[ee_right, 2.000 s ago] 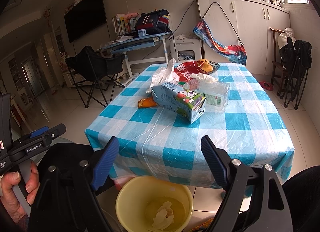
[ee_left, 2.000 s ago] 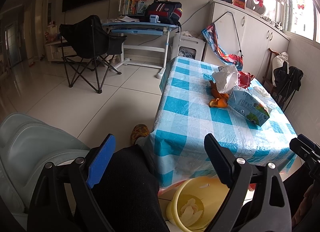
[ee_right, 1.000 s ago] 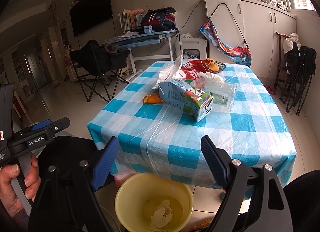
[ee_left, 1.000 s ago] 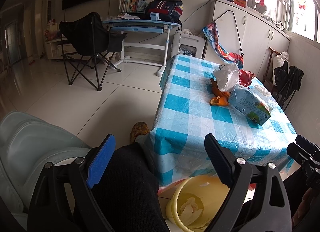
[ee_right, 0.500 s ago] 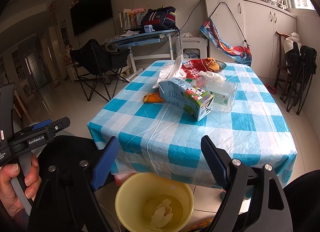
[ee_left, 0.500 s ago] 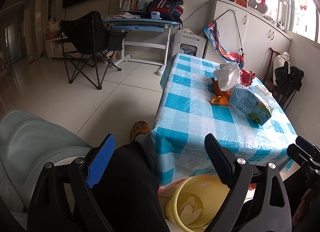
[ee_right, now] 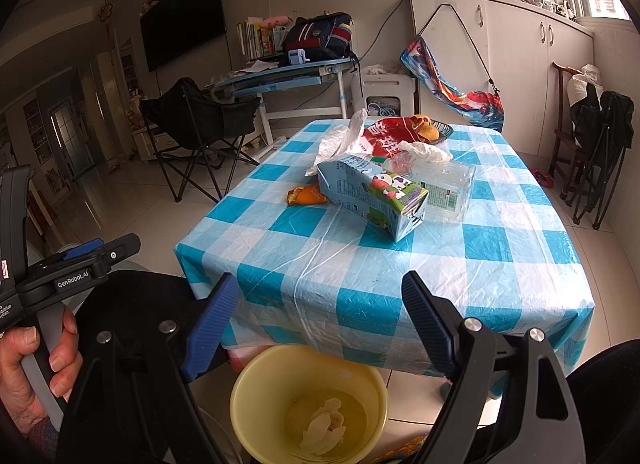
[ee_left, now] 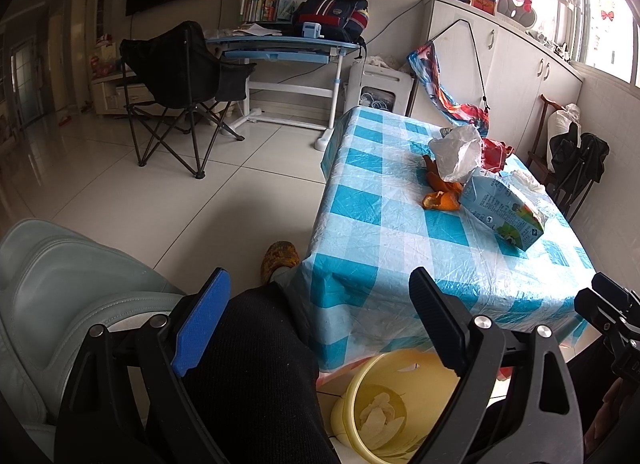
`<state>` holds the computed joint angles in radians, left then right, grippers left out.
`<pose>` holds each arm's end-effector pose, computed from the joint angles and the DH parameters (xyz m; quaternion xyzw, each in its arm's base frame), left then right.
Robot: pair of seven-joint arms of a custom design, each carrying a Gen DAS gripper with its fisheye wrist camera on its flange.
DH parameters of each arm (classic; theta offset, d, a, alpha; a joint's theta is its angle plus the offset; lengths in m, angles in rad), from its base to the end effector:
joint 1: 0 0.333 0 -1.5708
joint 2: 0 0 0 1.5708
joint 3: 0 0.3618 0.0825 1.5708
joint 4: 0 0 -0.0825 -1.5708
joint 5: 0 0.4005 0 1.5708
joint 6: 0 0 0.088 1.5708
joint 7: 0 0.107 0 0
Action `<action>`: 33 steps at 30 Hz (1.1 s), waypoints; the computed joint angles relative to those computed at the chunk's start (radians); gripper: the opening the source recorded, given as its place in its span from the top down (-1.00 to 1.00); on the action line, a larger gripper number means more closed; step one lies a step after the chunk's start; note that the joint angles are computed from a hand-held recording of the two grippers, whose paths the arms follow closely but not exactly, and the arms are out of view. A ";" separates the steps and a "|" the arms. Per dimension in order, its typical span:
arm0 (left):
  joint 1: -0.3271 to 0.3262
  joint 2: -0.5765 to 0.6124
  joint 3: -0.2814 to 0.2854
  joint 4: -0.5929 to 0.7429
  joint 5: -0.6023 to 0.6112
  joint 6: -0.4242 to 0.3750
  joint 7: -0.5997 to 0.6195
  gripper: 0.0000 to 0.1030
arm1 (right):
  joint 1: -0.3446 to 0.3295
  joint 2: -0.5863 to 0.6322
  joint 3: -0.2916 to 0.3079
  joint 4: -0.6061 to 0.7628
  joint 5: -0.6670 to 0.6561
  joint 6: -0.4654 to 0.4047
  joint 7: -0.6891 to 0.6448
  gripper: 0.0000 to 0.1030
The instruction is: Collect trash
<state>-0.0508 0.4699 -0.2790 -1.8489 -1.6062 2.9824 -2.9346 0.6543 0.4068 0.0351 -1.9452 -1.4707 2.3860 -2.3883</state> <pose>0.6635 -0.1332 0.3250 -0.4656 0.7738 -0.3930 0.1732 0.5153 0.4107 0.3112 -0.4551 0.7603 -0.3377 0.3174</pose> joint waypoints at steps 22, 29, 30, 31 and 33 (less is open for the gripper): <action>0.004 -0.006 -0.002 -0.003 -0.019 -0.003 0.017 -0.70 | -0.005 -0.009 -0.001 -0.005 -0.029 0.003 0.033 -0.56; -0.003 -0.016 0.009 -0.014 0.038 -0.008 -0.056 -0.70 | -0.044 -0.009 -0.002 0.007 -0.028 0.095 -0.063 -0.56; 0.001 -0.015 0.005 -0.015 0.047 -0.007 -0.066 -0.70 | -0.054 -0.010 -0.004 0.003 -0.020 0.119 -0.070 -0.56; 0.003 -0.015 0.002 -0.015 0.066 -0.005 -0.084 -0.70 | -0.063 -0.011 -0.008 -0.001 -0.022 0.145 -0.067 -0.56; 0.007 -0.009 -0.008 -0.015 0.100 0.005 -0.113 -0.70 | -0.079 -0.016 -0.018 -0.010 -0.041 0.191 -0.046 -0.54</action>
<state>-0.0437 0.4607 -0.2874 -1.8643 -1.5058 2.9873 -3.0480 0.5750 0.3911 0.0169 -1.9553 -1.5118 2.5772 -2.4345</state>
